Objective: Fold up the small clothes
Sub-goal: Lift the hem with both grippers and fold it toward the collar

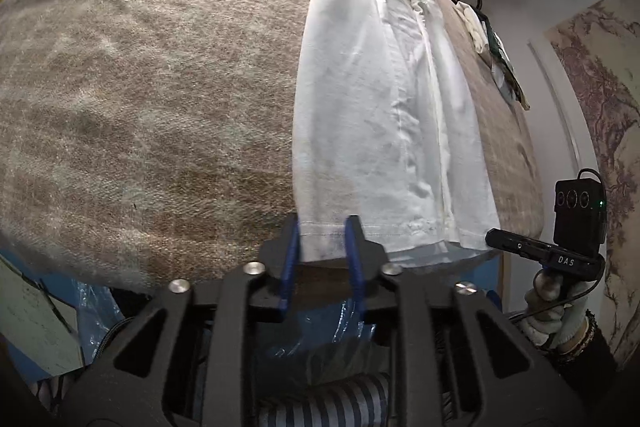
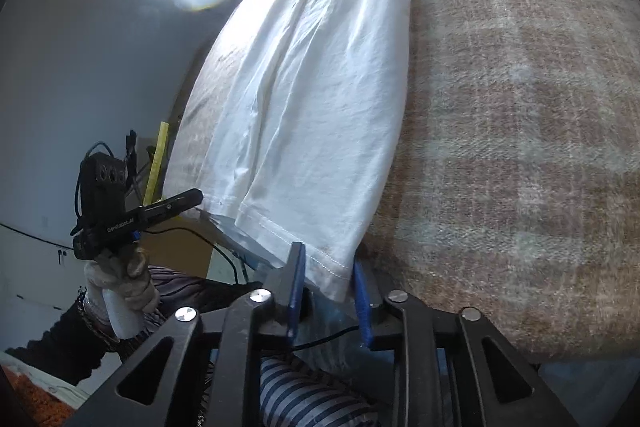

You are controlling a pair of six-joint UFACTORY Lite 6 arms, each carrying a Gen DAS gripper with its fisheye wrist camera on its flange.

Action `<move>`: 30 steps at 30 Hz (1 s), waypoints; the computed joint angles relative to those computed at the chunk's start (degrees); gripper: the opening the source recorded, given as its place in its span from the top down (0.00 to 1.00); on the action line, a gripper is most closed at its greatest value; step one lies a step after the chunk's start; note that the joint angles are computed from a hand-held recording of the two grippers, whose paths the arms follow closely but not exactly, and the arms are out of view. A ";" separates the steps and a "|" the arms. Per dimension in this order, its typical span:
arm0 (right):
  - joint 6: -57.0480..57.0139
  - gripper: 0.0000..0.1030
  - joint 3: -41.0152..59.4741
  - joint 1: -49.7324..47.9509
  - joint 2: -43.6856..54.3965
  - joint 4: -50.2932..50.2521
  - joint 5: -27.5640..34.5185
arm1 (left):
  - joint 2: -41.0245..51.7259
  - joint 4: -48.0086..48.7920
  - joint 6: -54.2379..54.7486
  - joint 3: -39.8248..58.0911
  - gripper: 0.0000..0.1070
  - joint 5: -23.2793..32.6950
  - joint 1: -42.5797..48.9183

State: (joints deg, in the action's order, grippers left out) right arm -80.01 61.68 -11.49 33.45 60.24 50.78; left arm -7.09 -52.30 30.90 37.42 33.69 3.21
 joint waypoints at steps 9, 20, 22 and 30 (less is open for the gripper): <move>0.95 0.97 2.20 -2.57 1.30 -2.03 1.90 | 0.86 -1.32 0.63 0.71 0.97 -0.74 -0.30; 3.67 0.98 9.41 -6.15 2.86 0.97 9.16 | 5.74 -4.07 -0.04 12.42 0.97 2.28 1.79; 5.61 0.98 12.70 -5.85 3.33 1.79 10.00 | 8.26 -2.99 -1.60 16.90 0.97 2.10 1.28; 13.54 0.98 27.80 -3.37 9.21 2.46 8.97 | 23.48 2.18 -7.38 35.17 0.97 1.98 1.25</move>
State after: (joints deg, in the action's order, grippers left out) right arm -66.47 89.49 -14.86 42.65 62.70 59.75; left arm 16.39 -50.11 23.52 72.59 35.68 4.46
